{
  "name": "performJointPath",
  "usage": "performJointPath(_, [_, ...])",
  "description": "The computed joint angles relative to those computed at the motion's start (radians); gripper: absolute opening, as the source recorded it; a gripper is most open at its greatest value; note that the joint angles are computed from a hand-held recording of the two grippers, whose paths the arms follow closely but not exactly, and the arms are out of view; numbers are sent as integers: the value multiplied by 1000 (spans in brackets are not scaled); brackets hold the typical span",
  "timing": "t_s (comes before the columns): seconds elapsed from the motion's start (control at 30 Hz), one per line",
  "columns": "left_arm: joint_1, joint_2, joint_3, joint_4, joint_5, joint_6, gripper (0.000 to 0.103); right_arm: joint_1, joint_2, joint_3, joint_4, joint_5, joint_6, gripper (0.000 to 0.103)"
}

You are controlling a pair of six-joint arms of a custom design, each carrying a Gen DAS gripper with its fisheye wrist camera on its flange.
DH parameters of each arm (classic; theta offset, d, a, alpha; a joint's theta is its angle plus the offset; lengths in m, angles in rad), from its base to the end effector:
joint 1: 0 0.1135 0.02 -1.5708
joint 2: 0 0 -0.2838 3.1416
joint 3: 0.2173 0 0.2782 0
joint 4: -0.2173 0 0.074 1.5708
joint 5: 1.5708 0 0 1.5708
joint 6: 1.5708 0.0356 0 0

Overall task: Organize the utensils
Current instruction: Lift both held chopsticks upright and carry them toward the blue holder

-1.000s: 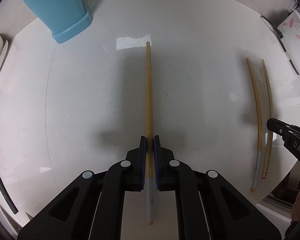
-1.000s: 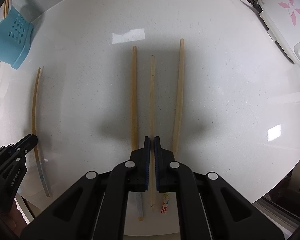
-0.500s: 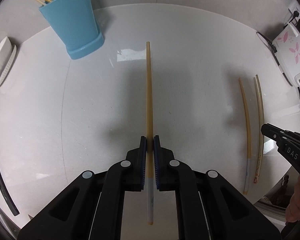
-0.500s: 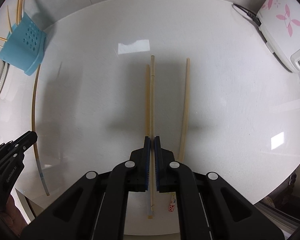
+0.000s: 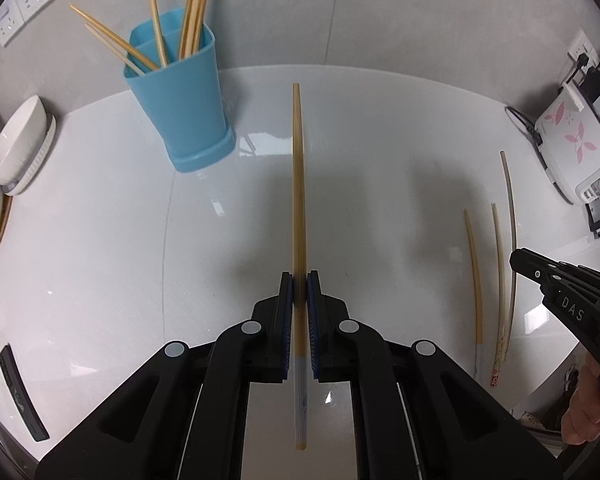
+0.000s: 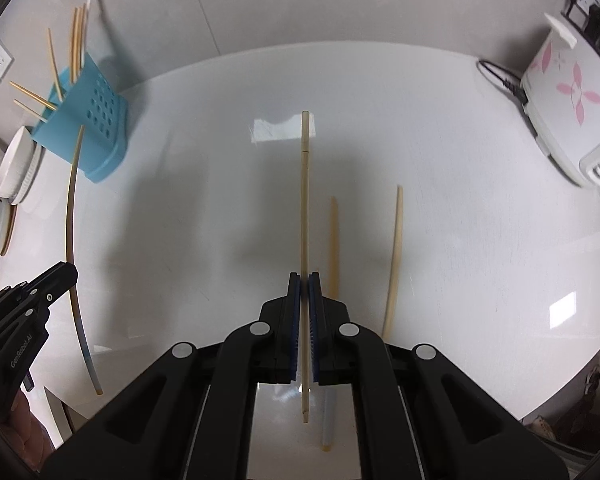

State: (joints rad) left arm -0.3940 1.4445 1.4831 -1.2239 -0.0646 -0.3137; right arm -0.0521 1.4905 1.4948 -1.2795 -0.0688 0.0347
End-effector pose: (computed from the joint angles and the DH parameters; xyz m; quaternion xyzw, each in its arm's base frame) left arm 0.2729 -0.1110 0.3640 0.0332 0.9804 -0.0366 0.1906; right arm 0.3003 -0.0132 0.3528 0.0378 0.9878 0.0327 0.1475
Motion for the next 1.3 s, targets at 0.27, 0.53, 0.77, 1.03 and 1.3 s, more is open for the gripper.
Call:
performJointPath(0.27, [54,10,75,4,18,32,6,34,26,90,13,-18,4,3])
performJointPath(0.53, [134,11,187,3,49,66,6,101,74,206,15,-24,29,3])
performJointPath(0.77, [199,30,266,10,62,87,6,171,140,358,11,-15,40,3])
performJointPath(1.03, [288,47,336,65,117,107,6,234,235,556,2,-17,49,3])
performJointPath(1.3, [363,82,389,165,160,114,6,274,333,717,3,-36,80,3])
